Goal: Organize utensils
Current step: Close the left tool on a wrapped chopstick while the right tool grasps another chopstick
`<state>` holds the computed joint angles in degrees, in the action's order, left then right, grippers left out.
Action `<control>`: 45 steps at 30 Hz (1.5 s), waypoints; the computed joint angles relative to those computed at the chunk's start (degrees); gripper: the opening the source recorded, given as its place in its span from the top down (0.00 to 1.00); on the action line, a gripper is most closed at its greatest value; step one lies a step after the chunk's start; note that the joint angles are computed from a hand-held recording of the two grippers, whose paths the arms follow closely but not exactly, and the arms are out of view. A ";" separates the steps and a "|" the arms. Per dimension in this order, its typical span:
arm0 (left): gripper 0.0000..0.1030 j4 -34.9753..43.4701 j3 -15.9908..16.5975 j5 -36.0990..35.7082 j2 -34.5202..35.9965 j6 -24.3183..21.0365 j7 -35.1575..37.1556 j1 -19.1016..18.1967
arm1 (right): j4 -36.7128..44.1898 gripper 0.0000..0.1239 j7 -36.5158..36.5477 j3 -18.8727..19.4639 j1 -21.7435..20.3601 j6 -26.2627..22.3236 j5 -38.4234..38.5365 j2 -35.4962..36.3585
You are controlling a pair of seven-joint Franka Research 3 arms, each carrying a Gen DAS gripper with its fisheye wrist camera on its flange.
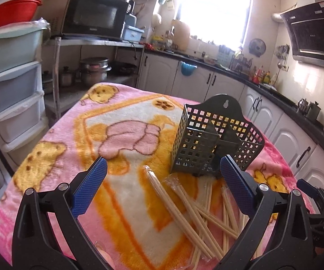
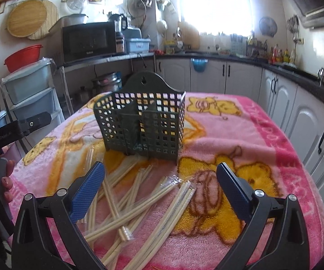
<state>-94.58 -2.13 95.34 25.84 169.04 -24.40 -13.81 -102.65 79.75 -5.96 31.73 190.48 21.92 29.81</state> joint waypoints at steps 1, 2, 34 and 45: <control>0.10 0.66 -0.18 -1.65 0.68 0.36 1.97 0.30 | 0.98 0.30 -0.01 0.17 -0.52 -1.65 -0.13 0.41; 0.10 1.58 -0.49 -5.28 1.83 0.87 5.85 0.77 | 2.18 0.34 0.22 -0.08 -0.82 -3.67 -0.47 0.97; 0.33 20.64 -23.16 -72.55 26.13 -4.48 73.65 17.95 | 33.33 0.97 1.36 13.07 -18.73 -39.84 -0.86 17.79; 0.77 21.47 -8.23 -73.59 23.44 -8.19 73.68 7.04 | 27.60 0.97 -4.37 16.44 -20.65 -32.58 5.16 13.35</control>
